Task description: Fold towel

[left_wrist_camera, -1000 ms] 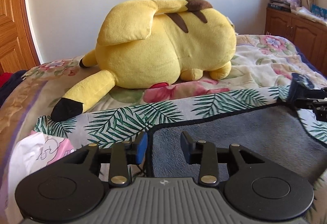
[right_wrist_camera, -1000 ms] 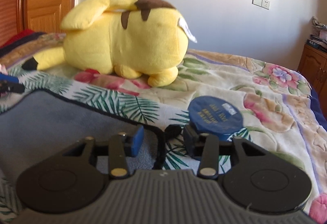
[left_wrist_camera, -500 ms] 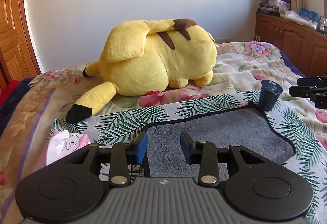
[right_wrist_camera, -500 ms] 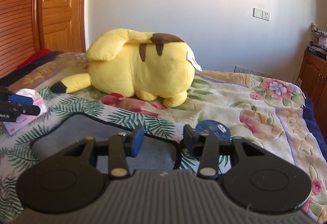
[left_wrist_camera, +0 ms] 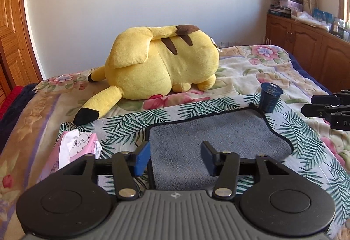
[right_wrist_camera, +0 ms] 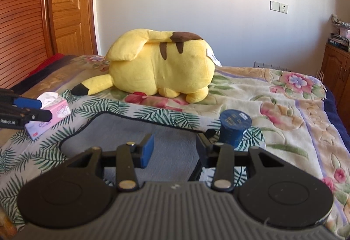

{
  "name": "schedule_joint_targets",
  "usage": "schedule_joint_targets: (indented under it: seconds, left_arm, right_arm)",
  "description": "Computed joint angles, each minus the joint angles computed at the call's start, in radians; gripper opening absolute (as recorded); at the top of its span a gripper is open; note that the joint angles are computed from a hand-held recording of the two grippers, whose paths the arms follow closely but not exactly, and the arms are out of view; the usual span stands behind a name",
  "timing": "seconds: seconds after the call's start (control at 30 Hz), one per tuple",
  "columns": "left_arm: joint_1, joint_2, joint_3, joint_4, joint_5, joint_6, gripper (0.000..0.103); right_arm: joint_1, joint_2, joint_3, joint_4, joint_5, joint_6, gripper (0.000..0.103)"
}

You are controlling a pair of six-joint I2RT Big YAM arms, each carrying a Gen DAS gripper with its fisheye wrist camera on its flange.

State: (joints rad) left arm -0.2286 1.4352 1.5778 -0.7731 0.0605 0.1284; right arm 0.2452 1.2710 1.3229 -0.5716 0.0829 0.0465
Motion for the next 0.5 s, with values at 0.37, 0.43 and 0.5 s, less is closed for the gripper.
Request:
schedule_joint_targets:
  seconds: [0.37, 0.43, 0.5]
  left_arm:
    - [-0.005, -0.117, -0.143, 0.063, 0.024, -0.028, 0.075]
    - [-0.006, -0.138, -0.171, 0.079, 0.014, -0.032, 0.076]
    - [-0.004, -0.157, -0.193, 0.088, 0.010, -0.045, 0.079]
  right_arm:
    - [0.043, -0.075, -0.060, -0.029, 0.051, 0.033, 0.060]
    - [0.049, -0.089, -0.072, -0.031, 0.061, 0.042, 0.067]
    - [0.053, -0.102, -0.085, -0.032, 0.060, 0.042, 0.069]
